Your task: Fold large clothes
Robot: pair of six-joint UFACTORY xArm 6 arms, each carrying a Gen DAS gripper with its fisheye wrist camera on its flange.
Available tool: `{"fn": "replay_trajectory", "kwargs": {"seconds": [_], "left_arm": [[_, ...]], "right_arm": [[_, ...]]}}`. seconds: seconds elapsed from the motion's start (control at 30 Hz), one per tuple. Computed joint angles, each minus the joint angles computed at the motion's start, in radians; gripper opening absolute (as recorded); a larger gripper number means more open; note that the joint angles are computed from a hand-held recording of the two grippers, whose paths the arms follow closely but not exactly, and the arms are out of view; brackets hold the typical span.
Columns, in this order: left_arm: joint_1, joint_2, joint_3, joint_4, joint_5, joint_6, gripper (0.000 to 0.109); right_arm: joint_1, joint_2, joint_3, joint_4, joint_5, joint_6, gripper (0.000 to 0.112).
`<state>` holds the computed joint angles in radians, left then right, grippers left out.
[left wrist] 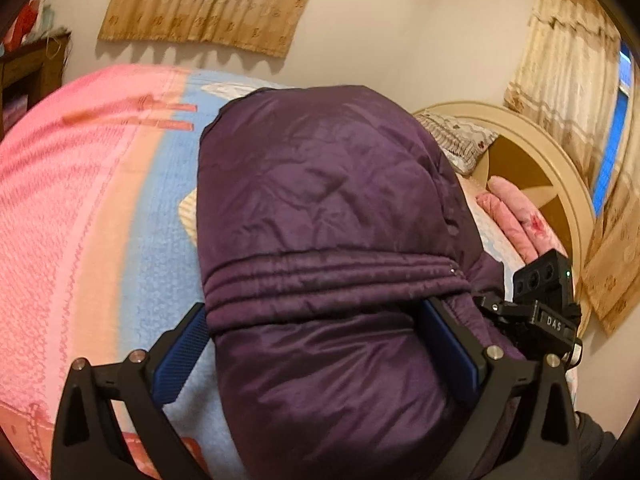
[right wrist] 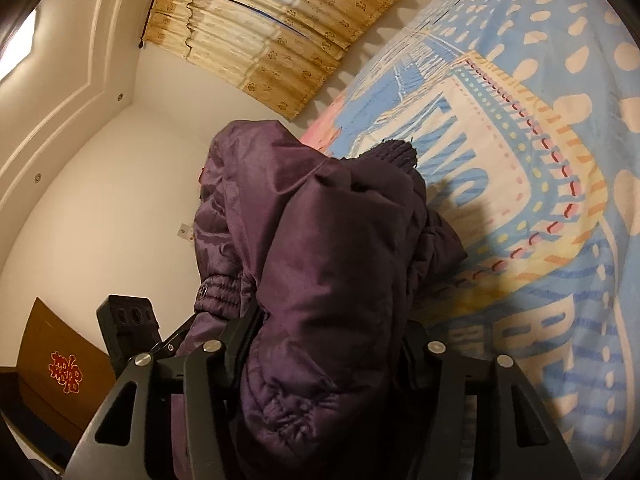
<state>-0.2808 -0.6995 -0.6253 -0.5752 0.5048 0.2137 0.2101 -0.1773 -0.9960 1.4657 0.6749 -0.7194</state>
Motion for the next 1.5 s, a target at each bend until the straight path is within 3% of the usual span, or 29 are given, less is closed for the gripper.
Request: {"fn": "replay_trajectory", "kwargs": {"seconds": [0.47, 0.77, 0.97, 1.1, 1.23, 1.4, 1.5], "left_arm": [[-0.006, -0.188, 0.069, 0.117, 0.099, -0.129, 0.103], [0.077, -0.433, 0.124, 0.235, 0.263, -0.213, 0.103], [0.249, -0.582, 0.130, 0.218, 0.407, -0.173, 0.103], [0.437, -0.659, 0.126, 0.138, 0.516, -0.071, 0.103], [0.428, -0.671, 0.128, 0.215, 0.502, -0.165, 0.103], [0.355, -0.664, 0.126, 0.373, 0.471, -0.351, 0.103], [0.428, -0.698, 0.127, 0.368, 0.517, -0.338, 0.103]], "right_arm": [[0.056, -0.171, 0.129, -0.026, -0.004, 0.064, 0.051], [0.177, -0.243, 0.160, -0.020, -0.002, 0.079, 0.051], [0.305, -0.197, 0.099, 0.015, -0.031, 0.063, 0.051], [0.387, -0.131, 0.030, 0.029, -0.038, 0.062, 0.051], [0.470, -0.039, -0.066, 0.015, -0.038, 0.079, 0.051], [0.563, 0.087, -0.193, 0.017, -0.018, 0.097, 0.051], [0.606, 0.165, -0.271, 0.019, 0.002, 0.106, 0.051]]}}
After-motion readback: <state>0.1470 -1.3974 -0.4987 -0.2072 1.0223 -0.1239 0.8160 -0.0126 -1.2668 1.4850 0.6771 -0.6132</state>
